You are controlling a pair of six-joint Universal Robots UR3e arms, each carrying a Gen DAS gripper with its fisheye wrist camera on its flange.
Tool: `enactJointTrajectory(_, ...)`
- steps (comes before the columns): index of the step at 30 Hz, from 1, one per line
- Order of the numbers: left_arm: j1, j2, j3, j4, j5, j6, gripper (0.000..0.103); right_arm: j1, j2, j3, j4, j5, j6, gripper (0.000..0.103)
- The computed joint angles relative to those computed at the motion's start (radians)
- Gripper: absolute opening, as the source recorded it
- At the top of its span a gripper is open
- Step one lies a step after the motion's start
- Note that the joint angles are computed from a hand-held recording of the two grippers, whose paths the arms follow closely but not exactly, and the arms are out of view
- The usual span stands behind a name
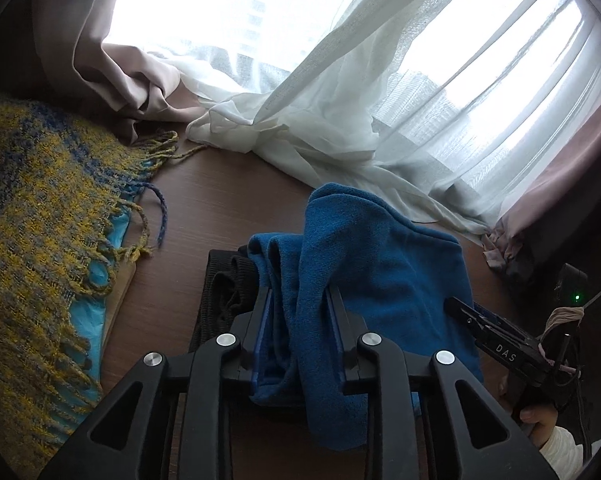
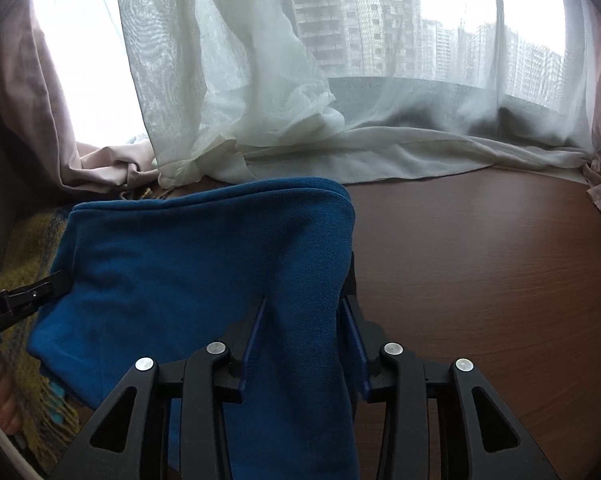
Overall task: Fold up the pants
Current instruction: 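Lower the bundle onto the black garment and open both tools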
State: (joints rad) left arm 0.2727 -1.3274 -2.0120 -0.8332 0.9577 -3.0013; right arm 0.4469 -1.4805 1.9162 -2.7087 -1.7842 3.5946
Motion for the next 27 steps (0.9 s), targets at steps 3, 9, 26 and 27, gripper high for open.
enactJointTrajectory(3,-0.007,0.028,-0.02,0.015,0.051,0.0,0.04,-0.002,-0.008,-0.003,0.026,-0.026,0.009,0.06)
enactJointTrajectory(9,-0.04,0.161,-0.019,-0.008,0.195,-0.017,0.043,0.049,-0.068,-0.06,0.12,-0.106,0.018,0.06)
enactJointTrajectory(26,-0.305,0.115,-0.03,0.054,0.351,0.073,0.013,0.073,-0.212,0.123,0.088,0.093,-0.042,0.024)
enactJointTrajectory(27,-0.287,0.116,-0.036,0.034,0.344,0.079,0.011,0.071,-0.212,0.127,0.099,0.098,-0.043,0.024)
